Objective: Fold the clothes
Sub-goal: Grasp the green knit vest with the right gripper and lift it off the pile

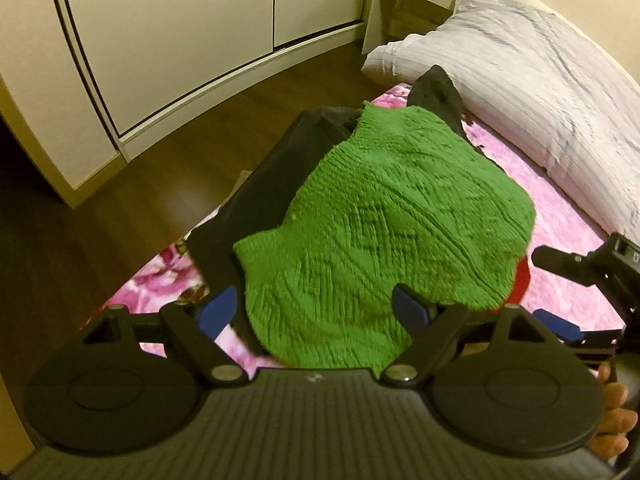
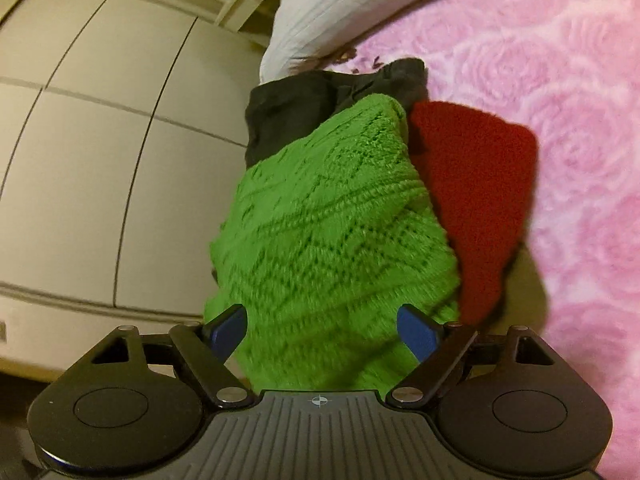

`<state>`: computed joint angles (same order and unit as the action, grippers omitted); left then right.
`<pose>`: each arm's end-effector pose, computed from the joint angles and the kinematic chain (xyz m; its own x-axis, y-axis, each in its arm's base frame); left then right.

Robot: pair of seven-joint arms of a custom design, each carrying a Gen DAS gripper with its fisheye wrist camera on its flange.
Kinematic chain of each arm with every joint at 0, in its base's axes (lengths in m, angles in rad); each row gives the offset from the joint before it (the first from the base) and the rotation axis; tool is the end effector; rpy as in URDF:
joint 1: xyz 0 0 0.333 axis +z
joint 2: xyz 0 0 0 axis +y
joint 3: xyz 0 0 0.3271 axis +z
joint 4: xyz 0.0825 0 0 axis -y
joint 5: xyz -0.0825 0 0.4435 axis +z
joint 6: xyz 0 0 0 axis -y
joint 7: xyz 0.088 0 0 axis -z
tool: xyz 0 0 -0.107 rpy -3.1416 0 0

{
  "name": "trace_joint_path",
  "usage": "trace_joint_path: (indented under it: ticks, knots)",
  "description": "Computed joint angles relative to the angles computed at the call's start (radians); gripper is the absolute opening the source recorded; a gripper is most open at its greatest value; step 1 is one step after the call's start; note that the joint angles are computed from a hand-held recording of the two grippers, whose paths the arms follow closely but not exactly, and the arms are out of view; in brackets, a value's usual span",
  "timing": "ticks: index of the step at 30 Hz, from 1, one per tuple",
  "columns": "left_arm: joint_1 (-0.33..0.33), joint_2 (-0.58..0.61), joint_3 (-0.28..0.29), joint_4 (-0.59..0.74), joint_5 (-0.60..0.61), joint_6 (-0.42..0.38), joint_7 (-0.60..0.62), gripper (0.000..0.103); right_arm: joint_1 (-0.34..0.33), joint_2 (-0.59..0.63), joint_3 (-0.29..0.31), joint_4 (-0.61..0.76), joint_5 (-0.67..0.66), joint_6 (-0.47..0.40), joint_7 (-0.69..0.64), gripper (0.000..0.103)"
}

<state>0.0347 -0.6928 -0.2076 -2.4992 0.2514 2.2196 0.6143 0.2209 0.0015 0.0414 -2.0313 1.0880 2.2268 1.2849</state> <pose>0.4252 -0.0744 0.5470 0.6199 -0.7811 0.0749 -0.6536 -0.5668 -0.5015 0.6024 0.1903 0.4630 0.0168 -0.6144 -0.7888 -0.9822 0.1374 -0.1279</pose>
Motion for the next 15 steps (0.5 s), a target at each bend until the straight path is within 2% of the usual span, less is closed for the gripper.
trace_joint_path:
  ticks: [5,6,7,8,9,11,15]
  knots:
    - [0.024,0.068,0.009,0.02,0.022,0.042,0.008,0.082,0.0,0.093,0.02,0.048,0.057,0.026,0.025,0.082]
    - [0.027,0.077,0.009,0.023,0.027,0.045,0.008,0.082,-0.004,0.107,0.024,0.055,0.067,0.018,0.029,0.065]
    - [0.03,0.086,0.009,0.027,0.031,0.048,0.008,0.082,-0.006,0.115,0.028,0.057,0.061,0.017,0.036,0.056]
    - [0.032,0.091,0.009,0.03,0.035,0.048,0.008,0.082,-0.012,0.113,0.031,0.051,0.073,0.016,0.017,0.042]
    - [0.034,0.096,0.009,0.033,0.039,0.046,0.008,0.082,-0.018,0.108,0.034,0.042,0.095,0.013,-0.012,0.016]
    - [0.037,0.1,0.008,0.039,0.047,0.038,0.005,0.082,-0.028,0.083,0.031,0.023,0.105,0.002,-0.055,0.005]
    - [0.039,0.082,0.0,0.046,0.064,0.015,-0.008,0.082,-0.032,-0.035,0.006,-0.053,0.155,-0.012,-0.227,0.002]
